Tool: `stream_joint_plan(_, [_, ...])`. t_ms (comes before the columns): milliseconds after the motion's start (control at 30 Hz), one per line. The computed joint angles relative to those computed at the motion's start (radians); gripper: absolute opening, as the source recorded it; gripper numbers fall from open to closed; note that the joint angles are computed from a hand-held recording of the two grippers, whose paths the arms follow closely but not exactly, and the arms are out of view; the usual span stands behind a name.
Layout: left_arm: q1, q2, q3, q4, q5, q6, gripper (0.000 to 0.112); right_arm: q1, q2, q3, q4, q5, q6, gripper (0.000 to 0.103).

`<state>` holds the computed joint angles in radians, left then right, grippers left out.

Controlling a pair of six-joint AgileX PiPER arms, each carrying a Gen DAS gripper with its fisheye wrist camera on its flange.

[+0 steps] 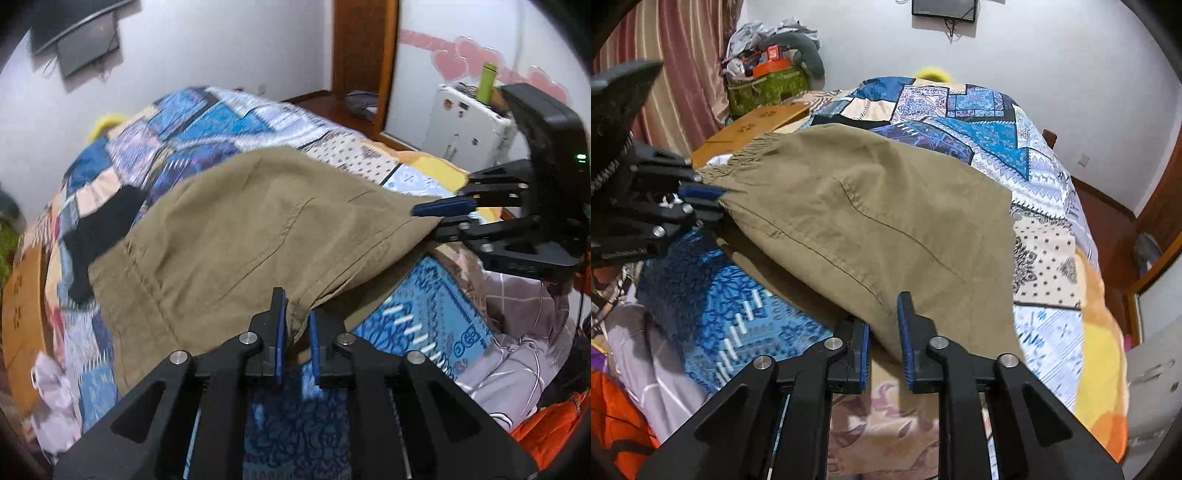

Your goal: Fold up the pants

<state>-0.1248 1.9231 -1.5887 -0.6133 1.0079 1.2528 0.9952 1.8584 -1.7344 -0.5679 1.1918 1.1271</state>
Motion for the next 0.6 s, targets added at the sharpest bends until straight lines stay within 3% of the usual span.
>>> stream_joint_plan(100, [0.008,-0.026,0.018,0.049,0.0,-0.074,0.028,0.02,-0.031,0.018,-0.014,-0.014,0.059,0.02])
stream_joint_plan(200, [0.05,-0.05,0.018,0.013,0.044,-0.076,0.04,0.031,-0.074,0.048,-0.022,-0.055,0.101,0.024])
stream_joint_plan(300, [0.096,-0.055,-0.019,-0.043,0.091,-0.095,0.045,0.055,-0.094,0.045,-0.067,-0.054,0.142,0.033])
stream_joint_plan(367, [0.108,-0.068,-0.032,-0.052,0.043,-0.163,0.05,0.069,-0.097,0.032,-0.111,-0.034,0.18,0.036])
stream_joint_plan(467, [0.116,-0.083,-0.023,-0.08,-0.062,-0.18,0.07,0.076,-0.099,0.033,-0.172,-0.006,0.26,0.036])
stream_joint_plan(500, [0.115,-0.071,-0.039,-0.074,-0.07,-0.193,0.075,0.072,-0.101,0.04,-0.183,-0.001,0.283,0.036])
stream_joint_plan(600, [0.109,0.007,-0.134,-0.012,-0.046,-0.296,0.076,0.043,-0.121,0.098,-0.179,-0.028,0.377,0.036])
